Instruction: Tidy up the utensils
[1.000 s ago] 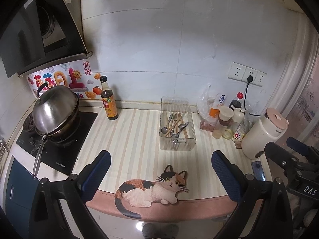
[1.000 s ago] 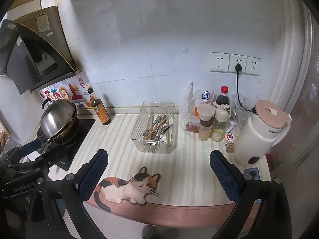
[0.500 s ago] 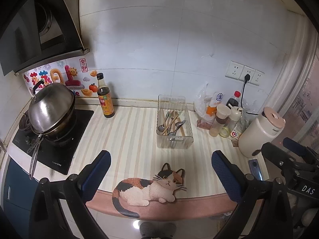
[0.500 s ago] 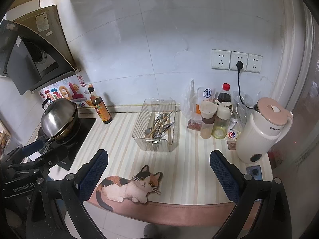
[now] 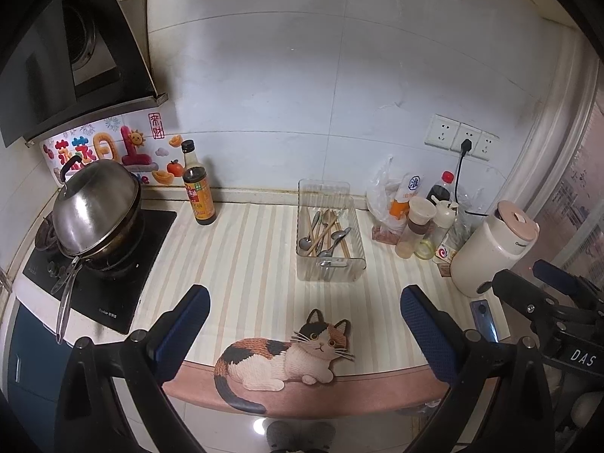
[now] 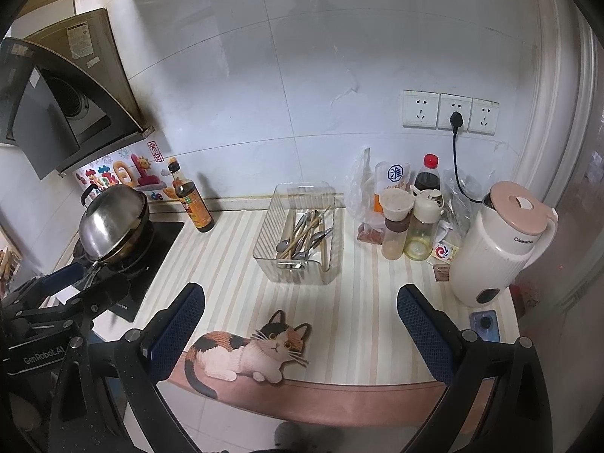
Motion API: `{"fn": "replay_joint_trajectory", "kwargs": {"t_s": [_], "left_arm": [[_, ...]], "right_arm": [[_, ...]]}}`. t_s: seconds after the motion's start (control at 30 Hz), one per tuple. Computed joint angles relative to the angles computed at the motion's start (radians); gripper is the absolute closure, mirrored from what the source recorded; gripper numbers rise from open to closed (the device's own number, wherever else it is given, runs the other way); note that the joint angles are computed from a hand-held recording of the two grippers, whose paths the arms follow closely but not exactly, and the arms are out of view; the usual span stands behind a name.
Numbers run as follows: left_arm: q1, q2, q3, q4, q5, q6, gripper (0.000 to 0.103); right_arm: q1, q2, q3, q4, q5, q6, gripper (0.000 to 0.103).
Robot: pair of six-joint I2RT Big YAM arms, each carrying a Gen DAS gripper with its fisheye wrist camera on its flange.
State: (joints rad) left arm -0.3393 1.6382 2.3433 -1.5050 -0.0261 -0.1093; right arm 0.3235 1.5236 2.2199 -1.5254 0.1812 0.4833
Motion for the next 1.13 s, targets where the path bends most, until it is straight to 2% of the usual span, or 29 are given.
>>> {"fn": "replay_joint_trajectory", "kwargs": {"t_s": [0.3, 0.9, 1.13], "left_arm": [[0.014, 0.012, 0.029, -0.017, 0.031, 0.038, 0.000], [0.013, 0.016, 0.040, -0.025, 0.028, 0.039, 0.000], [0.022, 0.022, 0.055, -0.035, 0.051, 0.053, 0.000]], "right_arm": [[0.018, -0.002, -0.005, -0.002, 0.007, 0.011, 0.000], [0.016, -0.001, -0.001, -0.004, 0.007, 0.010, 0.000], [0.022, 0.002, 0.004, -0.010, 0.011, 0.019, 0.000]]}}
